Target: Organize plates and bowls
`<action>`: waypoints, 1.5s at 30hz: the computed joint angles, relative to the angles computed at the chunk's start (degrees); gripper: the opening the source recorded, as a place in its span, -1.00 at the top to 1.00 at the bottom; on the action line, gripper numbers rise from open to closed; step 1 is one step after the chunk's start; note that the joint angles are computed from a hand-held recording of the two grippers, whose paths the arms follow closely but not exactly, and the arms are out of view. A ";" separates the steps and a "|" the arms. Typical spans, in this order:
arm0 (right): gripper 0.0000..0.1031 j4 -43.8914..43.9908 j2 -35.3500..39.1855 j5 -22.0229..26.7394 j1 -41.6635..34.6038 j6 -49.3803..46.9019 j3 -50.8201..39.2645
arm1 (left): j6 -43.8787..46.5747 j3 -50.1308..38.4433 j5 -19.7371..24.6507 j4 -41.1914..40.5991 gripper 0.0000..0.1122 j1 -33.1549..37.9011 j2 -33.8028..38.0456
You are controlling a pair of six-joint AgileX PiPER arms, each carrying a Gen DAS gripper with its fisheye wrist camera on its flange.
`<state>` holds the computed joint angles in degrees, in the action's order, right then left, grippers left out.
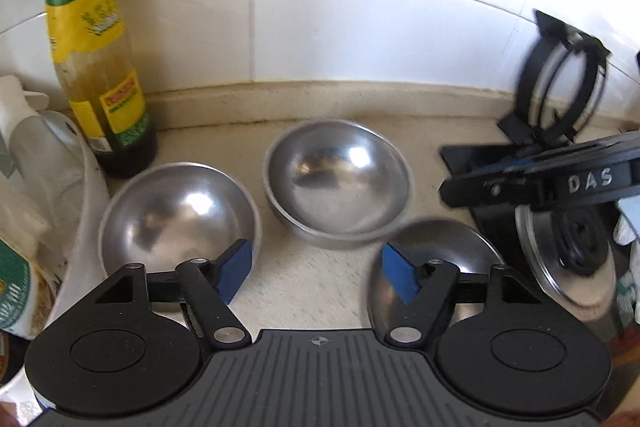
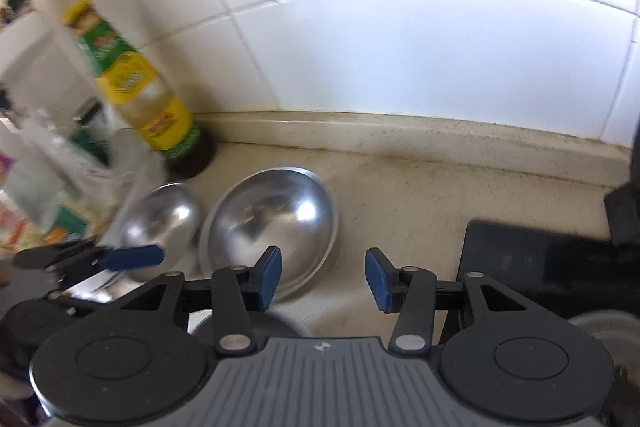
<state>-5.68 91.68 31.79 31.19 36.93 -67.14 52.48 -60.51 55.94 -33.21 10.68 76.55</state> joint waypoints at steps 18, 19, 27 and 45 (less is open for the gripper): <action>0.44 18.92 9.78 -1.42 -7.17 -19.45 -5.37 | -20.31 -5.46 -9.85 10.18 -0.23 -13.17 8.80; 0.45 19.56 9.19 -1.38 -7.48 -19.87 -4.81 | -19.33 -5.76 -9.49 9.33 -0.18 -12.66 8.88; 0.49 12.85 5.51 0.86 -8.44 -14.37 -2.87 | -17.67 -7.75 -6.18 6.29 -0.18 -12.30 10.40; 0.46 21.35 3.25 0.58 -11.20 -17.64 2.03 | -17.19 -17.79 -6.33 12.07 -0.34 -19.22 17.65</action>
<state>15.66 94.93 32.36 19.99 19.29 -65.11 35.29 -78.29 49.60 -21.13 -8.53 94.20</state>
